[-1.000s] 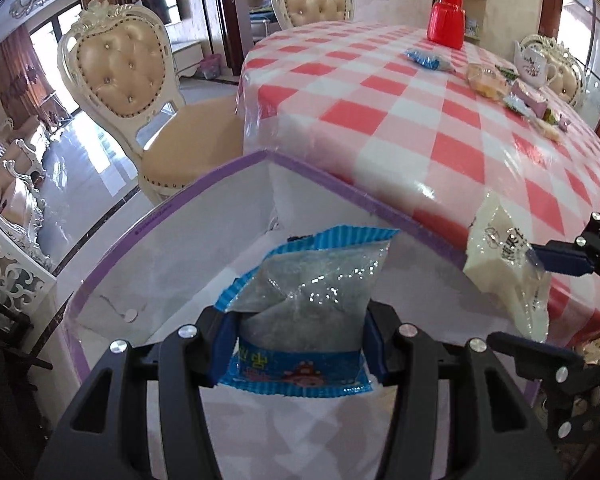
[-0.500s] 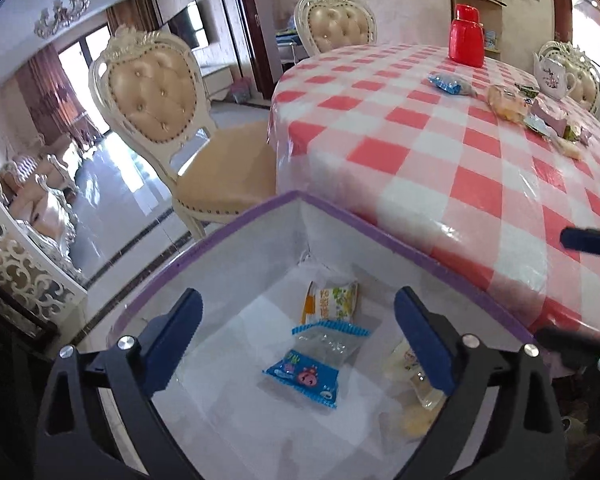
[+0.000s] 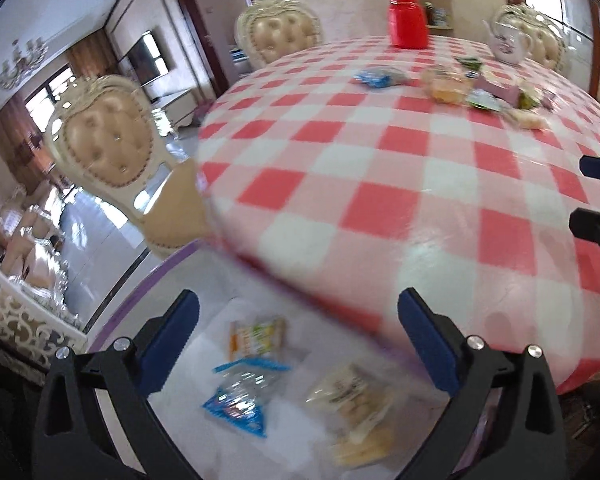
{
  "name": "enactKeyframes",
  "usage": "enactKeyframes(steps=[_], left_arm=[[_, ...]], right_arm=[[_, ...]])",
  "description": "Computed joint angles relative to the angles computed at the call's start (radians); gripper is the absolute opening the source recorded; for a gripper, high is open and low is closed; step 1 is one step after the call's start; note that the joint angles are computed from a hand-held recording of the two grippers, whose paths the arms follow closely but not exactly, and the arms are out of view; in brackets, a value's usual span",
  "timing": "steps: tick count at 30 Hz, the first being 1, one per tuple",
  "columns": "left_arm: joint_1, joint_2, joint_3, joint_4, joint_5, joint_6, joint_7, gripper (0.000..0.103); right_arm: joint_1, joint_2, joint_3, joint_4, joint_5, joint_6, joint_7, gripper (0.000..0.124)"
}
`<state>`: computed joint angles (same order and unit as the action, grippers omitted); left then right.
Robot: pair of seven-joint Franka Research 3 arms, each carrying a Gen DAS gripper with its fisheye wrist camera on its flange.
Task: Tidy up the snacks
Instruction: 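Move both open grippers back toward the snacks on the table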
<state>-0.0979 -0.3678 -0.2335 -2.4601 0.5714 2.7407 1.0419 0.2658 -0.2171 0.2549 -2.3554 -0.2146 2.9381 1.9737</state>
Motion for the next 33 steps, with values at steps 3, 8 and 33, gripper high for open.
enactKeyframes(steps=[3, 8, 33], left_arm=[[-0.012, 0.066, -0.033, 0.06, 0.02, -0.016, -0.01, 0.1], [-0.077, 0.2, -0.046, 0.195, 0.003, -0.053, 0.01, 0.1], [-0.369, 1.175, -0.091, 1.478, -0.382, -0.399, 0.789, 0.1]], right_arm=[[0.001, -0.028, -0.052, -0.037, 0.055, -0.016, -0.054, 0.087], [-0.026, -0.077, -0.139, -0.114, 0.202, 0.004, -0.131, 0.087], [-0.258, 0.134, -0.286, 0.084, 0.313, -0.083, -0.282, 0.087]])
